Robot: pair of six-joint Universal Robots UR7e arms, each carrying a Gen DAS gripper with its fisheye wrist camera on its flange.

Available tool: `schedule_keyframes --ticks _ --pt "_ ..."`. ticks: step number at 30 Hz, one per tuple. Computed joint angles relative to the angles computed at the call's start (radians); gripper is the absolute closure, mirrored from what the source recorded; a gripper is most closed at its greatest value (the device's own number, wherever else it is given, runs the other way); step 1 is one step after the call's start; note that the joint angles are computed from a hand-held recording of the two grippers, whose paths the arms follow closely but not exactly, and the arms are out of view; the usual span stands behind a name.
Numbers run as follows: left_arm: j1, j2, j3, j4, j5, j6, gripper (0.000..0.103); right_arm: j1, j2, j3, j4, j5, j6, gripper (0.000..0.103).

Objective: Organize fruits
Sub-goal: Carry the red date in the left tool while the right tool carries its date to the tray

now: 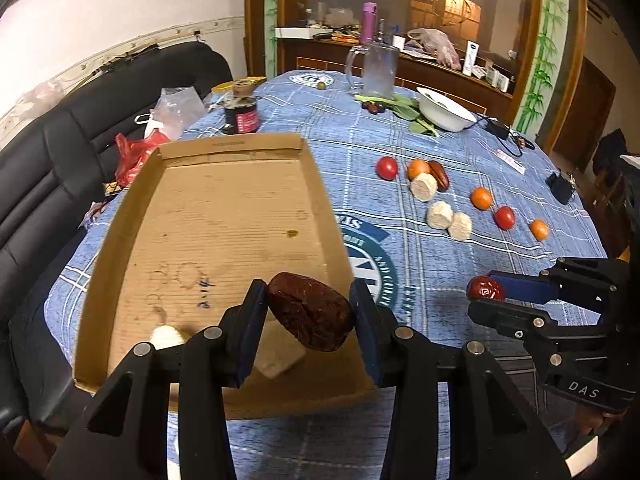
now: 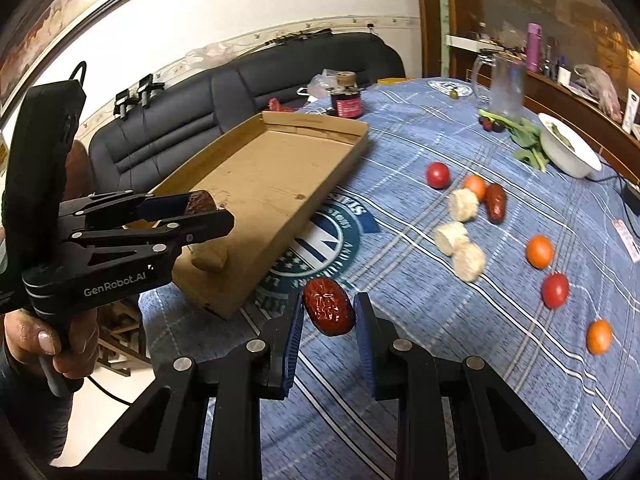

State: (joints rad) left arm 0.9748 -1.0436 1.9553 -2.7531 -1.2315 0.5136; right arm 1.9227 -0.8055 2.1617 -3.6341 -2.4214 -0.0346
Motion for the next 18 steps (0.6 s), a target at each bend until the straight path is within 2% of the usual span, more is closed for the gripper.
schedule_keyframes --ticks 9,18 --pt "0.051 0.032 -0.101 0.018 0.019 -0.032 0.063 -0.008 0.044 -0.115 0.067 0.061 -0.056 0.077" --pt "0.097 0.093 -0.215 0.033 0.063 -0.059 0.063 -0.037 0.128 -0.291 0.195 0.126 -0.107 0.077"
